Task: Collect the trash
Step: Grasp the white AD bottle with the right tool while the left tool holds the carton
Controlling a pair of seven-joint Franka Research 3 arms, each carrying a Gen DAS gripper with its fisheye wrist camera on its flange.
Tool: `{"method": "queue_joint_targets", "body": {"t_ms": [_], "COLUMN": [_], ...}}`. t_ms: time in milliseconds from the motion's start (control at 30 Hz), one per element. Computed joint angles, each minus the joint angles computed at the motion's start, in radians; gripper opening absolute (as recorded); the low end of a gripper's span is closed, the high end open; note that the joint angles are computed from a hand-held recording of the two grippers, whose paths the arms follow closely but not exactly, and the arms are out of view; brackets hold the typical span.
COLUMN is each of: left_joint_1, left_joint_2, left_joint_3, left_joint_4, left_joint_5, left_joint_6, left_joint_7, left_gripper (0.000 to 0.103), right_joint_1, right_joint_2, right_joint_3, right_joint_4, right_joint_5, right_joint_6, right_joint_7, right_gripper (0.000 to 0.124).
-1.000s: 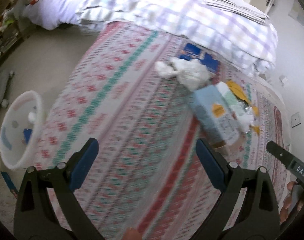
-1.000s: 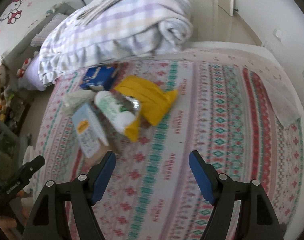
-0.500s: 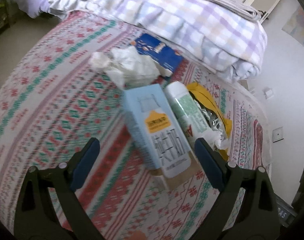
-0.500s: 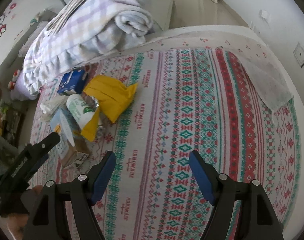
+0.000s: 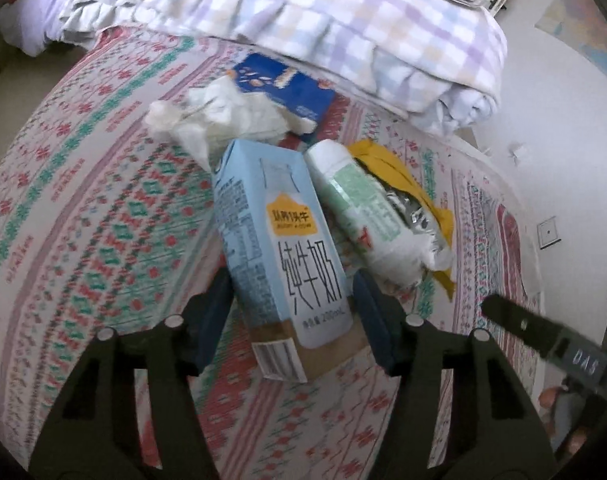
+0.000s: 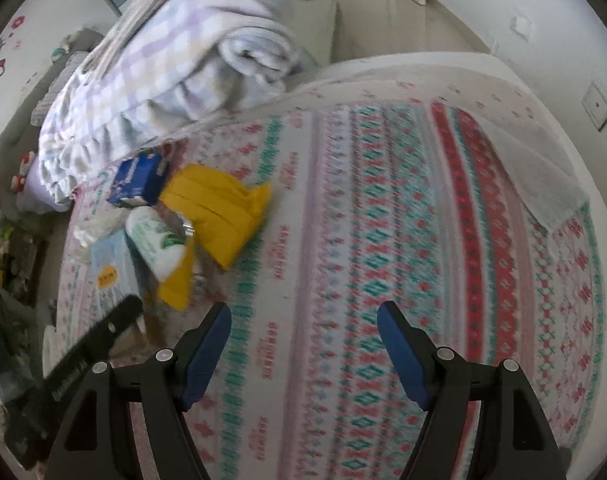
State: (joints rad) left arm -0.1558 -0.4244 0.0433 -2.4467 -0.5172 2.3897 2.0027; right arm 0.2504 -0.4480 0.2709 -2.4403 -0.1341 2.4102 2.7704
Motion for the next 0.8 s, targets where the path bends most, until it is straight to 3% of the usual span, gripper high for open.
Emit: {"method": "queue_joint_targets", "body": {"t_ms": [167, 233, 300, 433, 533, 633, 700, 800], "left_joint_1": [0.043, 0.062, 0.082, 0.123, 0.140, 0.153, 0.159, 0.160], "left_joint_2": [-0.014, -0.023, -0.027, -0.015, -0.022, -0.015, -0.014, -0.012], "left_joint_3": [0.036, 0.049, 0.066, 0.082, 0.081, 0.080, 0.080, 0.082], "left_joint_4": [0.032, 0.036, 0.047, 0.071, 0.066, 0.070, 0.071, 0.074], "left_joint_5": [0.041, 0.052, 0.066, 0.079, 0.077, 0.075, 0.066, 0.042], "left_joint_6": [-0.059, -0.075, -0.104, -0.160, -0.168, -0.184, -0.187, -0.188], "left_joint_7": [0.035, 0.053, 0.077, 0.099, 0.116, 0.115, 0.116, 0.126], "left_gripper": [0.060, 0.059, 0.035, 0.035, 0.036, 0.048, 0.063, 0.069], "right_joint_1": [-0.002, 0.001, -0.003, 0.009, 0.035, 0.061, 0.089, 0.123], "right_joint_2": [0.085, 0.129, 0.168, 0.261, 0.314, 0.355, 0.373, 0.386], "right_joint_3": [0.012, 0.011, 0.015, 0.009, -0.003, -0.007, -0.029, -0.064], "right_joint_4": [0.064, 0.090, 0.113, 0.177, 0.234, 0.302, 0.318, 0.312], "right_joint_5": [-0.047, -0.071, -0.110, -0.165, -0.212, -0.337, -0.333, -0.301], "right_joint_6": [0.113, 0.186, 0.251, 0.304, 0.247, 0.136, 0.096, 0.073], "right_joint_7": [-0.009, -0.023, -0.022, -0.024, -0.012, 0.018, -0.012, -0.041], "right_gripper": [0.071, 0.058, 0.054, 0.049, 0.049, 0.049, 0.049, 0.048]}}
